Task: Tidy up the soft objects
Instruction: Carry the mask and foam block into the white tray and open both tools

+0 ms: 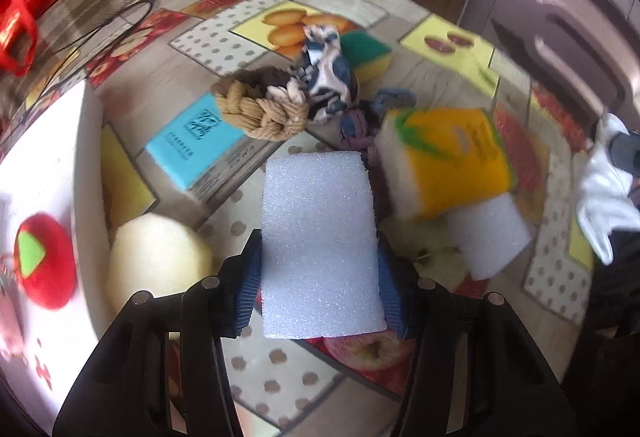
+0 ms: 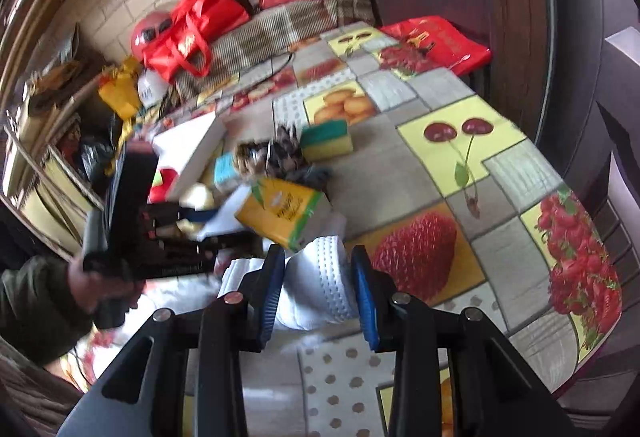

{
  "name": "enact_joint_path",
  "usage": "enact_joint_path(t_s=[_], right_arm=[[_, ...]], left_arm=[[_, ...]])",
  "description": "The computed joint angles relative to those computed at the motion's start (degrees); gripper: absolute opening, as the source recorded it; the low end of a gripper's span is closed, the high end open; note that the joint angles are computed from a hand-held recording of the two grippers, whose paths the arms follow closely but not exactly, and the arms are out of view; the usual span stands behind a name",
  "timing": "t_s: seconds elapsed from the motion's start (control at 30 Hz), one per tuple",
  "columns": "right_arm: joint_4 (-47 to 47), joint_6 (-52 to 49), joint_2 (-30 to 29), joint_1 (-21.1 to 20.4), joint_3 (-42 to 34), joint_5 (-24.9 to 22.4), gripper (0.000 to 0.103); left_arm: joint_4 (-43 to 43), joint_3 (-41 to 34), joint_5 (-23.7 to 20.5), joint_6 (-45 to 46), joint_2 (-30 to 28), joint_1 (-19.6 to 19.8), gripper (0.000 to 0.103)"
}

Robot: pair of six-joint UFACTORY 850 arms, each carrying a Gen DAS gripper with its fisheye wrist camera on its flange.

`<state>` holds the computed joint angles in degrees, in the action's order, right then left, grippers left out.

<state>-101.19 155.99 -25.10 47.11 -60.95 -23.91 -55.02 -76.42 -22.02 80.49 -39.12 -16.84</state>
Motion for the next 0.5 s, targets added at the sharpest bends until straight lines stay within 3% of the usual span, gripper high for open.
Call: enact_joint_path(t_s=[0.33, 0.5], right_arm=[[-11.39, 11.26, 4.30, -0.40, 0.44, -6.17, 0.034], [-20.19, 16.09, 3.91, -1.55, -2.07, -5.96, 0.034]], left_arm=[[-32.53, 9.11, -2.71, 25.34, 13.31, 5.19, 0.052], [-42.25, 12.44, -2.79, 30.34, 18.43, 8.43, 0.052]])
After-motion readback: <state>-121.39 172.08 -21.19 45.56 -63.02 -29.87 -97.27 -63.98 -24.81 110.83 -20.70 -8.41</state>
